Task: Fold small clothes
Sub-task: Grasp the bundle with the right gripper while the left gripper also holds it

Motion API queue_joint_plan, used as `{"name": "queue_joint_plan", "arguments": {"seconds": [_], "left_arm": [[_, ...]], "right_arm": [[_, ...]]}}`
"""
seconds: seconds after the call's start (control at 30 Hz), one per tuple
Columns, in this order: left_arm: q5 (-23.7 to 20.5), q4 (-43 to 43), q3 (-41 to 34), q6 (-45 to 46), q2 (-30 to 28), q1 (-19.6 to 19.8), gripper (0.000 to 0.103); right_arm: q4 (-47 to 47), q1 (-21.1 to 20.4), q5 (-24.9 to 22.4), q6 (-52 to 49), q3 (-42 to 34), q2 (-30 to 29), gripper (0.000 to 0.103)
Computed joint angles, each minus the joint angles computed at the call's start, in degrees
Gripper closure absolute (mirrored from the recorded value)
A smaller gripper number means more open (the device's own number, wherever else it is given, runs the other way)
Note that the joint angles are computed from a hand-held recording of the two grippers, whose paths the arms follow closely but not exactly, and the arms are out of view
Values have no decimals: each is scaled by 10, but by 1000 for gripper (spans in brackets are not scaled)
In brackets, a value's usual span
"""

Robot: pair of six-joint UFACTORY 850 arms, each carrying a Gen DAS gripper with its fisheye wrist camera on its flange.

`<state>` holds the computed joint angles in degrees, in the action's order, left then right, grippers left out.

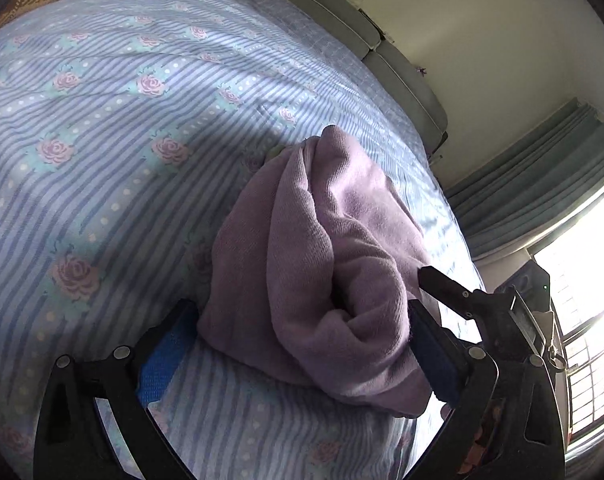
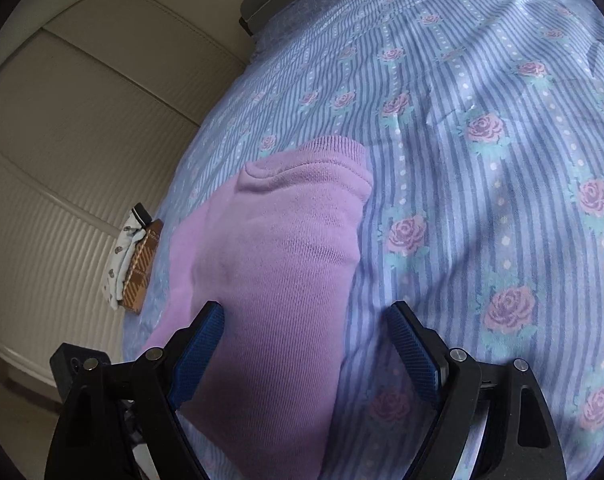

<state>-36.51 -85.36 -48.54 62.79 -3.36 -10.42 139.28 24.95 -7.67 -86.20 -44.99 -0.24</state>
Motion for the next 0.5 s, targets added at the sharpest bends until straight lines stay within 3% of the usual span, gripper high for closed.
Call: {"name": "queue_joint_plan", "arguments": {"seconds": [0.1,0.17,0.23,0.3,0.37,0.43,0.5], "left_arm": [[-11,-15,-7,6,-12,1,1],[-9,-30,-11,18,-19,-2,1],[-3,-41,-13,30,-23,-7,2],[10,-41,-14,33,-22,-12,14],[17,-38,-15,32,-23,-12,26],[6,-33,-18,35,-25,-6,35],[1,-23,-21,38,-23,-3,45]], "right_arm": [[-77,-7,-9,63,-23,-24,12],[-71,-13,-25,54,-32,-37,12],[-71,-16,-42,49,-42,-50,19],[-110,-15,-56,79,-58,-68,27],[-96,-15,-61,70,-61,-73,34],[-73,-19,-76,58,-51,-67,52],[-35,-22,-89,33,-34,-53,58]]}}
